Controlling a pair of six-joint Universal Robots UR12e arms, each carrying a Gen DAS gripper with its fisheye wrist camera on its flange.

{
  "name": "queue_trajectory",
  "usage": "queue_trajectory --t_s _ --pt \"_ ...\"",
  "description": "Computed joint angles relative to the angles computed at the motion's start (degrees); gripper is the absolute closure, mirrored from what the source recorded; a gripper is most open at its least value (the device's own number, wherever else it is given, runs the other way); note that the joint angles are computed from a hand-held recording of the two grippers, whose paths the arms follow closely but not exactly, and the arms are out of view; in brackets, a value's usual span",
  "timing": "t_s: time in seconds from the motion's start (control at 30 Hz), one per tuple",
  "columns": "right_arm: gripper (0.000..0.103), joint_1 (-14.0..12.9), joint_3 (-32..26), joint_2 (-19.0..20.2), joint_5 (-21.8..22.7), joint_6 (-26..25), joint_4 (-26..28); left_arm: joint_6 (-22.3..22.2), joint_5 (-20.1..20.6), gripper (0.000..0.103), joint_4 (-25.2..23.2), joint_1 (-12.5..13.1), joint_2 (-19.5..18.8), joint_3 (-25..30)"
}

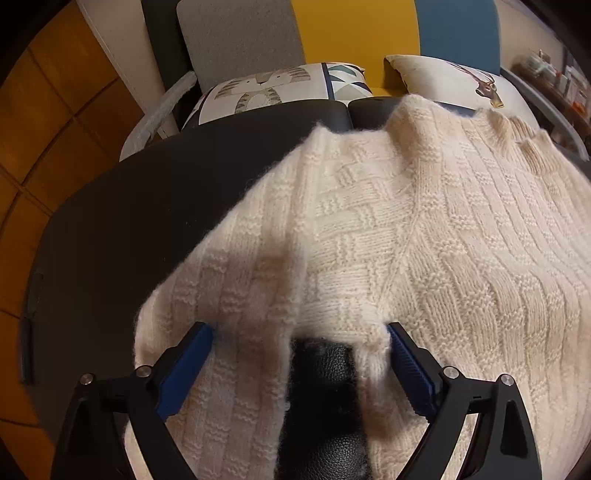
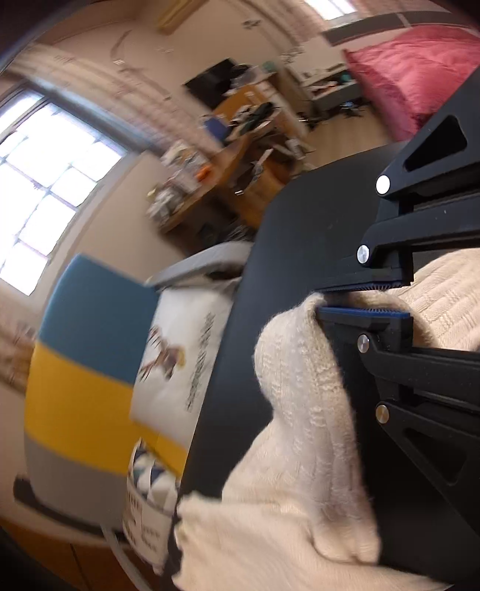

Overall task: Fold clothes
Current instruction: 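Smooth the sweater front with the left gripper while the right gripper holds the edge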

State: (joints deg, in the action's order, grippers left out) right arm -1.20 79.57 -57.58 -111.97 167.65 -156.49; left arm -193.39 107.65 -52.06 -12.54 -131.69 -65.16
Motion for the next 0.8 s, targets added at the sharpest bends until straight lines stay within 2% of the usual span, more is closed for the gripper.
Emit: queue_trajectory --t_s 0.07,0.13,0.17,0.23,0.33,0.37,0.4,0.47,0.5,0.57,0.63,0.7,0.8 --pt "0.097 -0.91 -1.25 0.63 0.55 2.24 2.73 -0.22 0.37 0.007 0.26 -0.14 0.06 -0.17" --pt "0.095 -1.85 -1.70 0.89 6.46 2.96 5.59 -1.23 0.06 0.009 1.06 -0.26 0.42 -0.72" --pt "0.093 -2.33 -1.96 1.07 9.44 3.16 6.97 -1.82 -1.24 0.010 2.76 -0.25 1.08 -1.65" --pt "0.079 -2.59 -1.42 0.66 14.56 2.51 8.92 -2.85 -4.61 0.011 7.18 -0.21 2.64 -3.87" --pt "0.077 -1.81 1.45 -1.58 14.89 4.70 7.74 -3.49 -10.04 0.011 13.70 -0.72 4.71 -6.68" --pt "0.075 -1.94 2.99 -2.81 17.05 6.97 7.67 -2.91 -11.51 0.011 14.79 -1.11 5.42 -7.69" --pt "0.075 -2.08 4.52 -4.03 19.28 9.22 7.56 -2.10 -12.58 0.011 15.24 -1.54 5.96 -8.46" --pt "0.075 -2.80 7.90 -6.86 27.34 12.14 9.06 -0.30 -14.84 0.011 15.64 -2.20 6.84 -9.77" --pt "0.075 -3.03 9.82 -8.22 32.07 12.27 9.89 0.77 -15.85 0.011 15.22 -2.46 7.12 -10.31" --pt "0.075 -2.90 11.86 -9.71 37.54 10.49 13.48 2.98 -16.41 0.011 14.50 -3.41 7.88 -11.88" --pt "0.075 -2.58 13.67 -10.79 42.68 9.14 17.11 4.86 -14.42 0.011 13.91 -4.22 8.46 -13.30" --pt "0.075 -2.60 15.04 -10.99 48.51 8.88 18.65 4.69 -13.26 0.011 14.10 -4.70 9.32 -15.17" --pt "0.075 -1.90 16.17 -10.54 52.27 10.43 18.56 1.00 -16.42 0.011 15.21 -4.08 10.92 -17.81"
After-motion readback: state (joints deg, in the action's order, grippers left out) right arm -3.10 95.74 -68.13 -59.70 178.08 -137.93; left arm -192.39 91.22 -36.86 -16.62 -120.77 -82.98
